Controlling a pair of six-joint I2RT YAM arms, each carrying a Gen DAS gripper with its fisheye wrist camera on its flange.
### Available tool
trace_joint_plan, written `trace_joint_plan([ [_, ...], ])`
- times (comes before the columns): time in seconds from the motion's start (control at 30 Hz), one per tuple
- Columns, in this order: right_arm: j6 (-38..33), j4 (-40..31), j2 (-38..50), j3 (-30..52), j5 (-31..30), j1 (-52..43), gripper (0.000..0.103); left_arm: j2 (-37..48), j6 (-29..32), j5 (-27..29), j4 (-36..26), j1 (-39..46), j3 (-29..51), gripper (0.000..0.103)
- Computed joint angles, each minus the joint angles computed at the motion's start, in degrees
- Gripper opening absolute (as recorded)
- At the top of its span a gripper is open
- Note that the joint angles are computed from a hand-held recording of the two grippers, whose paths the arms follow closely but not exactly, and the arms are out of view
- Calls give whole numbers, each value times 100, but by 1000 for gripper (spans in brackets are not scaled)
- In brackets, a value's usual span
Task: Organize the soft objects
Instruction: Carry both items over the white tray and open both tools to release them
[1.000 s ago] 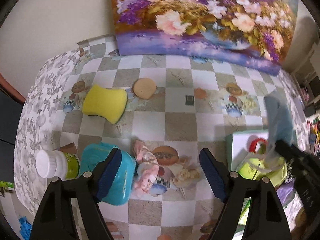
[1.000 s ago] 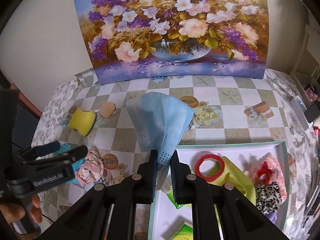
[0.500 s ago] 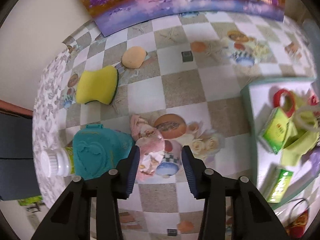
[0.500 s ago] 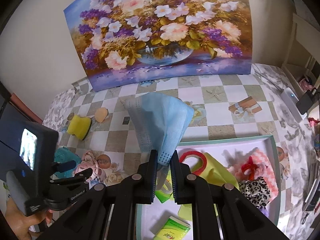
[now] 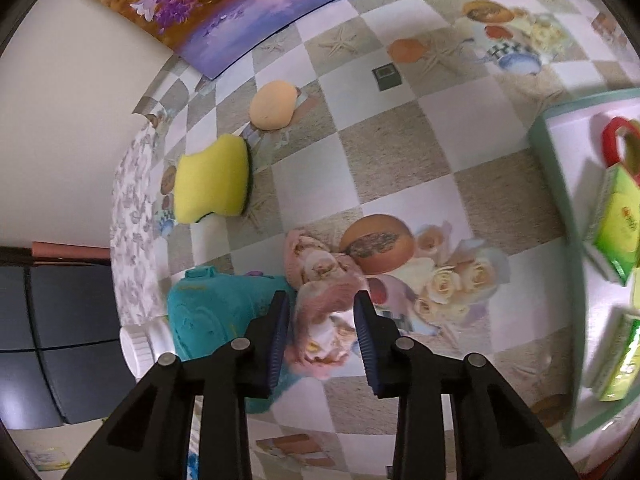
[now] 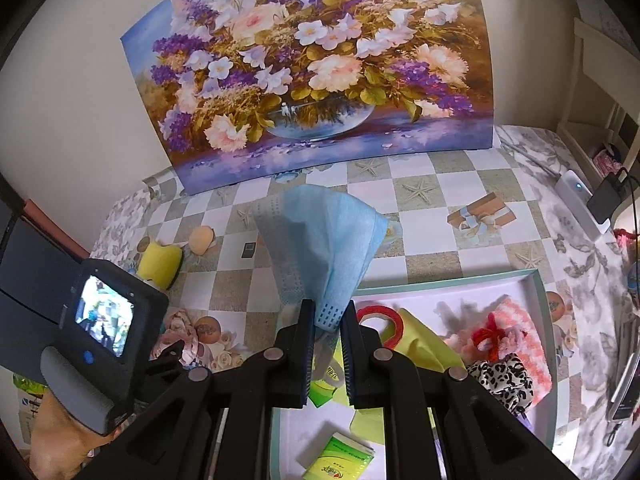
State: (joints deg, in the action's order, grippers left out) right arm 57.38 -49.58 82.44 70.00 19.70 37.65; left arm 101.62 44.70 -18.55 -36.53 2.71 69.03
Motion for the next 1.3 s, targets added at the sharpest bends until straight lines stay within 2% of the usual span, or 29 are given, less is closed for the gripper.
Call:
trace_joint_plan([
  [0.1,5,1,-4,0,-12,-4,13,105,-15,-15,-4,25,32,19],
  [0.13,9,4,-9,-6,-27,-10,13,126,-35,21,-16,40,35,12],
  [0.2,16,13,-16,-25,-52,-18,13,157,-99,166,-111,94,80,8],
  [0.33,52,8,-75,-91,-57,-10,13,-1,-255,595,-325,172,72,7],
  [0.6,330,-198,-261,-249,57,175,13,-1041,-881,2744,-1331,496,-122,6],
  [0.87,474,-682,-389,-233,305,334,13,-2118,-1100,3844,-1876,409,-203,6],
  [1.07,464,-840,-547,-389,297,193,13,-2192,-1292,4325,-2014,273,-149,6],
  [1.3,423,-765,-873,-936,91,-159,13,-2338,-1486,4412,-1936,-207,-407,6],
])
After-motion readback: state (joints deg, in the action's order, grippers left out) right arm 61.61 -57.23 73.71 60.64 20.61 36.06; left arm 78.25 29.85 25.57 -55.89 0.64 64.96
